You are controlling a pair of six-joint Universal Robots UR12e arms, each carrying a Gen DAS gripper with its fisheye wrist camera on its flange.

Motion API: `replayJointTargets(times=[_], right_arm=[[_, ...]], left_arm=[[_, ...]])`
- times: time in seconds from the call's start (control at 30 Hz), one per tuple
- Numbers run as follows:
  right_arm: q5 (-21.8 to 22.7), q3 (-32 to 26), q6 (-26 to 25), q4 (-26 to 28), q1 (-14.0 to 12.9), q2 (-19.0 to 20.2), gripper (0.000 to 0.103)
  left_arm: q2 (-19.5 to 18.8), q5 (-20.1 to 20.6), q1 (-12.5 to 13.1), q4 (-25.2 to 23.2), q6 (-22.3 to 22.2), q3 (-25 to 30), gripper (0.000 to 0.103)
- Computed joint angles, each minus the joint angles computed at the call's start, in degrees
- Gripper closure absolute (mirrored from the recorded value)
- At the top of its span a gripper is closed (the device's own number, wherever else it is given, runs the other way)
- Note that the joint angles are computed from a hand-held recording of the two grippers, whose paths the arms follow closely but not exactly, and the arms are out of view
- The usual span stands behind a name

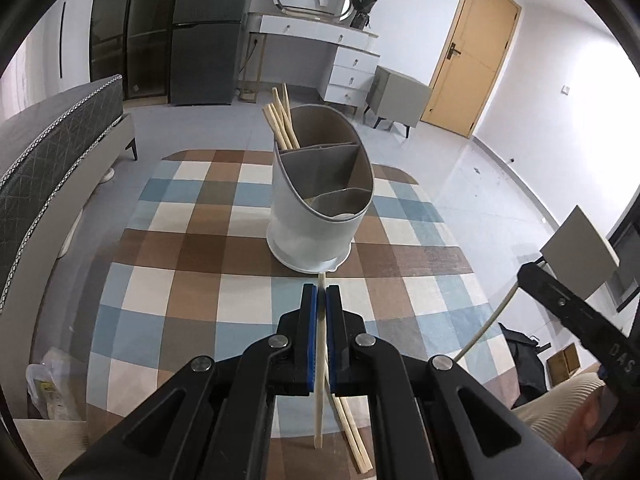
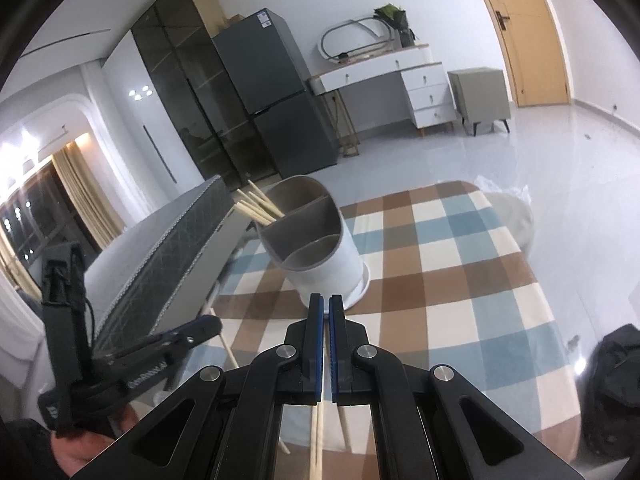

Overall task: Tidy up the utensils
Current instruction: 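Lift both held chopsticks and carry them toward the grey holder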

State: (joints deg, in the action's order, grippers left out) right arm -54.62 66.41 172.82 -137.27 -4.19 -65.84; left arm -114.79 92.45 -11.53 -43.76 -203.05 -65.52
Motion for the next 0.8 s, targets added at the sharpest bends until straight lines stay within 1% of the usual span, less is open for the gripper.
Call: replayJointTargets(times=[0.1,0.23,0.3,0.47,0.67,0.8], right_arm=[[-1.6,0.7,-0.5,-1.7,0.2,-0.5,0.101],[-2.2,1.1,0.2,-4.0,0.2,-0.7,0.102],[-2.4,1.2,0.1,-4.2,0.3,-0.7,0.102],[-3.3,1.6,-0.9,-4.4,0.8,-1.1,0.102],[-2.1,1.9,-0.8,-5.3,0.7,-1.3,0.102],[-1.0,2.0,-0.8,-6.0,0.8,-1.3,0.102]], left_arm=[[0.5,-0.5,0.2,-0.2,-0.2,-0.4,0.103],[1.0,-1.1,0.4,-0.4,-0.1,-0.8,0.103],[1.3,-1.3,0.5,0.0,0.2,-1.1,0.103],[2.1,-2.4,0.9,2.0,-0.6,-2.1,0.103],[2.5,-3.0,1.1,2.5,-0.4,-2.3,0.103],[2.6,-2.8,1.1,2.6,-0.7,-2.0,0.103]])
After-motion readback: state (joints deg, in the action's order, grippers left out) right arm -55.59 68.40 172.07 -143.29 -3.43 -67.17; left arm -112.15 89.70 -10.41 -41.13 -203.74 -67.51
